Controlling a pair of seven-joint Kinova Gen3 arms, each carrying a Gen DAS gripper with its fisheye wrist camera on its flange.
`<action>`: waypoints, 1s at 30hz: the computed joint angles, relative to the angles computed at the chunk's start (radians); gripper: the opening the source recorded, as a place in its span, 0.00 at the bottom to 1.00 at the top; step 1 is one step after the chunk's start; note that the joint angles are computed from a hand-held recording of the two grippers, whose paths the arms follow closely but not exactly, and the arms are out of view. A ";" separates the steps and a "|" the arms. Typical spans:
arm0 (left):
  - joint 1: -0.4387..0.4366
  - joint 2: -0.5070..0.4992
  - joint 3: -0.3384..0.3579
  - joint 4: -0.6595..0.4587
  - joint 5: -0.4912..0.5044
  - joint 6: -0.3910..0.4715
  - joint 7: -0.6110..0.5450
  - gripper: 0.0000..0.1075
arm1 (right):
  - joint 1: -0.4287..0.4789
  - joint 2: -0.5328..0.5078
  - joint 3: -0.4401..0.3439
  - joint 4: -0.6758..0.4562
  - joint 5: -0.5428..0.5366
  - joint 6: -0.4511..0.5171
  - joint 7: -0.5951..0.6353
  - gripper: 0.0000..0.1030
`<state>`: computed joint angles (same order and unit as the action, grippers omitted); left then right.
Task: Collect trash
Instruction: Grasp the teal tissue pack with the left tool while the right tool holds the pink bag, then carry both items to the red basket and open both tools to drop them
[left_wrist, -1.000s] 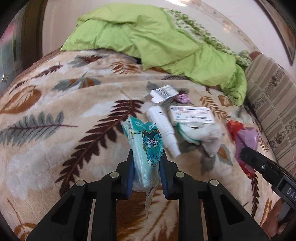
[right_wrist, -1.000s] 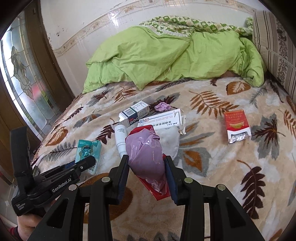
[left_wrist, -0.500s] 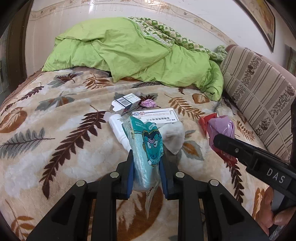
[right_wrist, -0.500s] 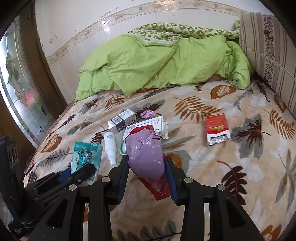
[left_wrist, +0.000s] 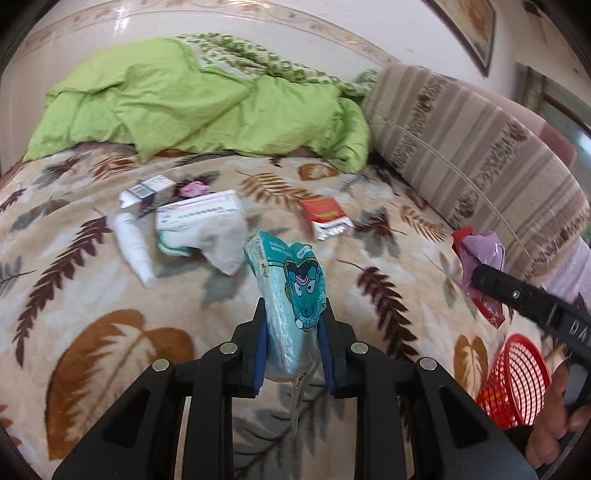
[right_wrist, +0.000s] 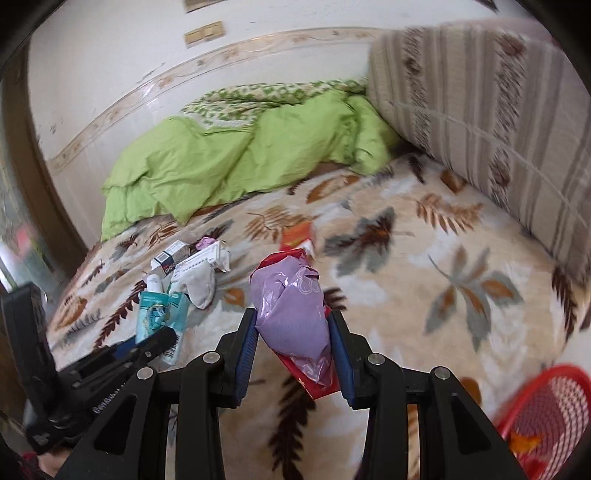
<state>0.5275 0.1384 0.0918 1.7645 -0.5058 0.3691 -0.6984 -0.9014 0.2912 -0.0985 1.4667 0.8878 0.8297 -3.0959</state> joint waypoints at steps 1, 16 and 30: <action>0.021 0.007 -0.004 0.000 -0.033 0.001 0.015 0.21 | 0.000 -0.013 0.002 0.015 -0.005 0.001 -0.018 0.40; 0.088 0.031 -0.050 0.039 -0.161 -0.017 0.089 0.22 | 0.079 -0.037 -0.038 0.034 -0.174 0.022 0.033 0.40; 0.053 0.014 -0.033 0.055 -0.139 -0.013 0.082 0.22 | 0.044 -0.009 -0.026 -0.012 -0.171 0.077 0.059 0.40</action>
